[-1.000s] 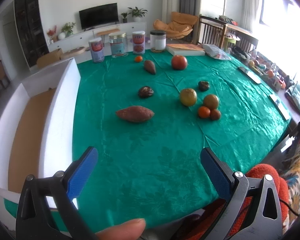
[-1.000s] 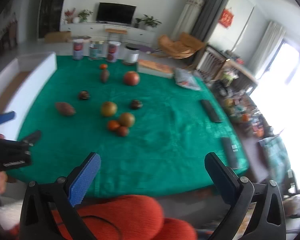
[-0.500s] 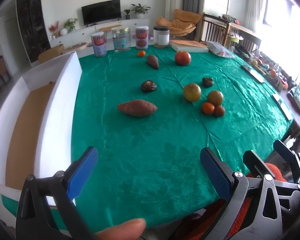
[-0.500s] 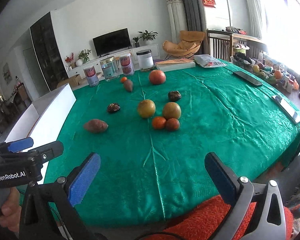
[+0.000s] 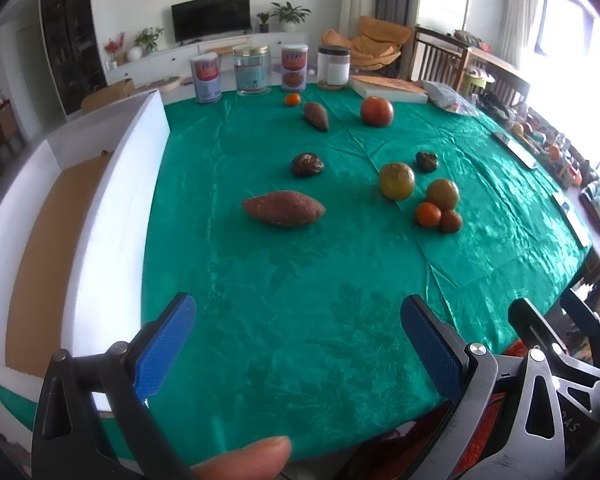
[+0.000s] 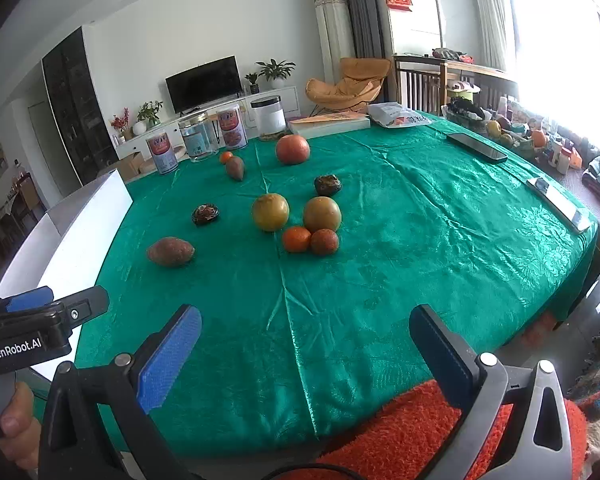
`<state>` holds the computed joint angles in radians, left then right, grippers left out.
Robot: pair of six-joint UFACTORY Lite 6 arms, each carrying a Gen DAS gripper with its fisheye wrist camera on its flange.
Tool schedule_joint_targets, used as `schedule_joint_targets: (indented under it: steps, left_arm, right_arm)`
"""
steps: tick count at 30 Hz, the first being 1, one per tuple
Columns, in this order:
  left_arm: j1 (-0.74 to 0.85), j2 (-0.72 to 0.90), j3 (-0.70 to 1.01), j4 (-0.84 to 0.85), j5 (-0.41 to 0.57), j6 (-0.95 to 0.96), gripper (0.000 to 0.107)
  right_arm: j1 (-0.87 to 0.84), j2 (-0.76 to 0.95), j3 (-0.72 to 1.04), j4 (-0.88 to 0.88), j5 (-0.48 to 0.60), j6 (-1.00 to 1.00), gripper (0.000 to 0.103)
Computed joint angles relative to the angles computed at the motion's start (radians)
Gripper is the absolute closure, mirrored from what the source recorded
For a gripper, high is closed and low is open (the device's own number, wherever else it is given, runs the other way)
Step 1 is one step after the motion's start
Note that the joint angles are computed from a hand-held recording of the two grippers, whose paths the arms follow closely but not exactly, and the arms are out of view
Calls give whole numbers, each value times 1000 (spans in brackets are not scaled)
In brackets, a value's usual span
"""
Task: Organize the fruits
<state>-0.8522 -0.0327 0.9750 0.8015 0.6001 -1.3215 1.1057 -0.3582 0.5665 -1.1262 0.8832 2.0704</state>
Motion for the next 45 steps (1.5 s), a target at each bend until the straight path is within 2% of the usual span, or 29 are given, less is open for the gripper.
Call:
schedule_joint_targets:
  steps: [45]
  left_arm:
    - [-40, 43, 43, 17, 39, -28, 5]
  right_arm:
    - [-36, 18, -49, -10, -55, 60, 0]
